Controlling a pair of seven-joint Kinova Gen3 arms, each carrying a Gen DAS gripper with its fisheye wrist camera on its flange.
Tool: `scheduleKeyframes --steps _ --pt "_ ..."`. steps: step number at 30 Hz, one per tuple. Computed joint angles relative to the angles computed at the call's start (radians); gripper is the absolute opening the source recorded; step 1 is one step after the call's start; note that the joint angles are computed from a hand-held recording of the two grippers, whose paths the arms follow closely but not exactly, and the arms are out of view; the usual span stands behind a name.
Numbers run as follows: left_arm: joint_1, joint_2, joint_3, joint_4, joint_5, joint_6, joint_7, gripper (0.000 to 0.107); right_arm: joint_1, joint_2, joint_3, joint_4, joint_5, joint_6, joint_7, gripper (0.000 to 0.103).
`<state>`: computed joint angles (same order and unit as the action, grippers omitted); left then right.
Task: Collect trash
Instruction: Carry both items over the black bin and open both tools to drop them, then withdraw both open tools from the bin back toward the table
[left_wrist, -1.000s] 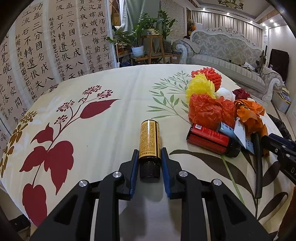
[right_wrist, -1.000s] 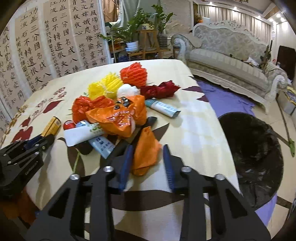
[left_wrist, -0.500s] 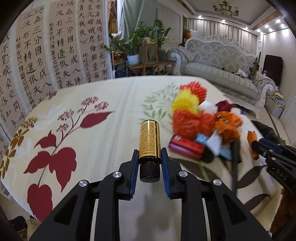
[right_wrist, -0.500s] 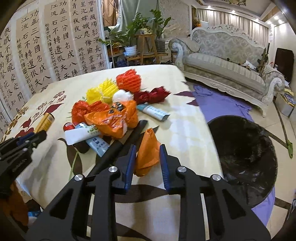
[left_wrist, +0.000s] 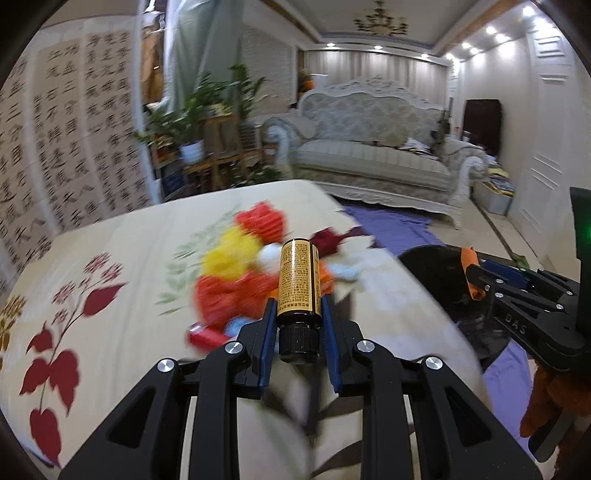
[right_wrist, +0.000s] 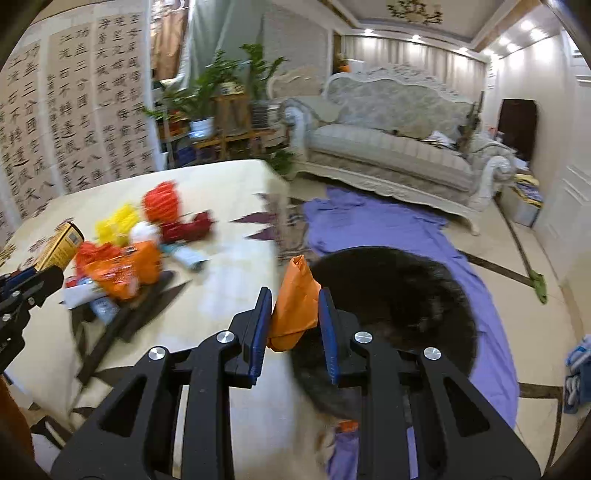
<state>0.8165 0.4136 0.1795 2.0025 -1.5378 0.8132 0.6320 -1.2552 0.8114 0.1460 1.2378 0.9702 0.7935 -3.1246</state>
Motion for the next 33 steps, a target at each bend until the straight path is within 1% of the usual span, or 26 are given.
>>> scheduleKeyframes --steps 5,8,12,17,22,26,27,28,29,30,31,32,33 --pt "0.000 0.059 -0.006 -0.094 -0.030 -0.041 -0.063 0.025 0.016 -0.029 0.021 0.077 0.027 -0.002 -0.073 0.026" --pt "0.002 0.096 -0.019 -0.163 -0.008 -0.079 -0.129 0.025 0.036 -0.040 0.017 0.108 0.047 -0.003 -0.109 0.026" --pt "0.029 0.144 -0.057 -0.243 0.017 -0.110 -0.206 0.025 0.068 -0.046 0.004 0.134 0.066 -0.010 -0.137 0.026" --pt "0.044 0.201 -0.095 -0.340 0.095 -0.149 -0.326 0.025 0.098 -0.041 -0.008 0.144 0.077 -0.026 -0.138 0.026" --pt "0.044 0.260 -0.115 -0.441 0.203 -0.172 -0.471 0.025 0.119 -0.030 -0.004 0.149 0.081 -0.043 -0.136 0.024" --pt "0.044 0.280 -0.124 -0.489 0.285 -0.191 -0.581 0.025 0.130 -0.038 0.005 0.170 0.080 -0.062 -0.162 0.024" --pt "0.046 0.291 -0.123 -0.511 0.304 -0.177 -0.604 0.029 0.129 -0.044 0.010 0.181 0.085 -0.066 -0.178 0.024" --pt "0.058 0.293 -0.140 -0.515 0.319 -0.178 -0.611 0.037 0.127 -0.047 0.012 0.187 0.089 -0.064 -0.186 0.024" --pt "0.066 0.292 -0.156 -0.513 0.321 -0.186 -0.607 0.042 0.125 -0.050 0.013 0.191 0.093 -0.060 -0.192 0.025" --pt "0.076 0.295 -0.170 -0.518 0.328 -0.186 -0.608 0.051 0.126 -0.051 0.011 0.194 0.094 -0.054 -0.195 0.025" --pt "0.092 0.292 -0.191 -0.512 0.329 -0.189 -0.594 0.057 0.127 -0.052 0.009 0.195 0.096 -0.050 -0.198 0.026" --pt "0.101 0.290 -0.208 -0.511 0.334 -0.195 -0.590 0.060 0.130 -0.052 0.005 0.196 0.096 -0.046 -0.199 0.028" --pt "0.110 0.289 -0.224 -0.511 0.340 -0.200 -0.587 0.064 0.133 -0.053 0.002 0.197 0.094 -0.043 -0.201 0.034"
